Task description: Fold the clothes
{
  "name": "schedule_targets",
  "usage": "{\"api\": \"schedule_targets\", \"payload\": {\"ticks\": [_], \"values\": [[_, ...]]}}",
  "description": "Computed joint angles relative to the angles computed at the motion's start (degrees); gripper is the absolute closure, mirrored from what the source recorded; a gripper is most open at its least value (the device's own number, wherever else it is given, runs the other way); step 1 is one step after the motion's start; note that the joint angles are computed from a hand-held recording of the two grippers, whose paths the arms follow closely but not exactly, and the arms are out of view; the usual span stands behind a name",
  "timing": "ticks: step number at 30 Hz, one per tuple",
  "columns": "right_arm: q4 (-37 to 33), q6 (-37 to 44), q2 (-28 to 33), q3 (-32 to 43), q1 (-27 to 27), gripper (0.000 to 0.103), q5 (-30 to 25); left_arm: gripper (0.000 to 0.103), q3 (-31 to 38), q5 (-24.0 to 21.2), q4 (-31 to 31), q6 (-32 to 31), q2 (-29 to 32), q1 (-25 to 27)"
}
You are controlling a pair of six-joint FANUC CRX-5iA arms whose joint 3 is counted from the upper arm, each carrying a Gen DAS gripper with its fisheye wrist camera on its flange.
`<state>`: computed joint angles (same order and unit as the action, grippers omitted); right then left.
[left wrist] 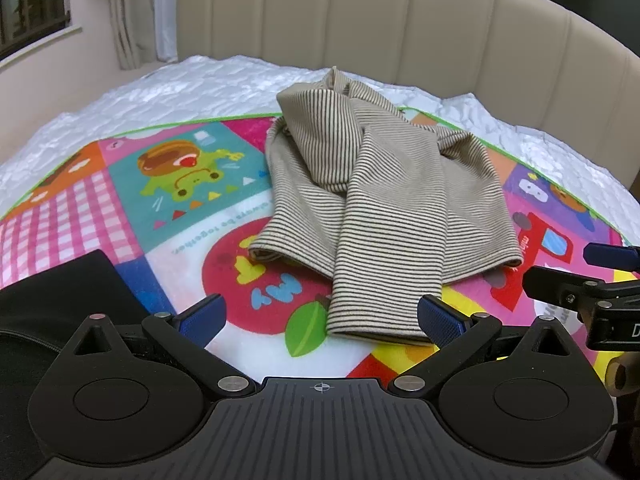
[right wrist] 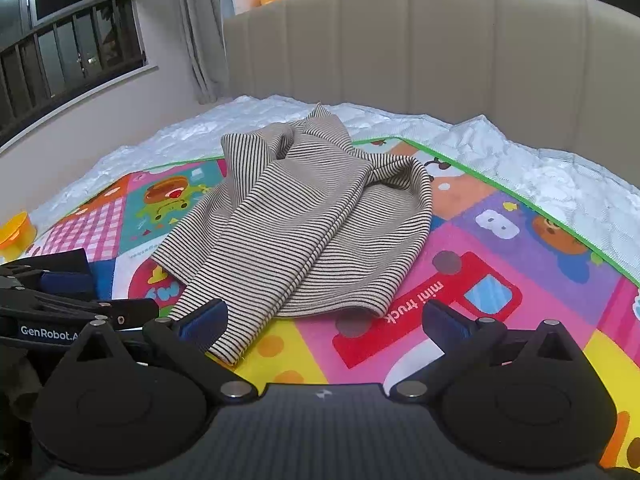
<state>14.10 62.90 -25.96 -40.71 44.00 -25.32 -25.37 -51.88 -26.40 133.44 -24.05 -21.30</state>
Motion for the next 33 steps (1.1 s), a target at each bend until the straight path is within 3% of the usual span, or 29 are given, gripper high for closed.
{"api": "schedule_targets", "payload": {"ticks": [33], "values": [[-3.6, 3.5, 0.9, 1.9, -0.8, 0.0, -1.2, 0.0, -0.3, 0.2, 0.3, -0.1, -0.2, 0.2]]}}
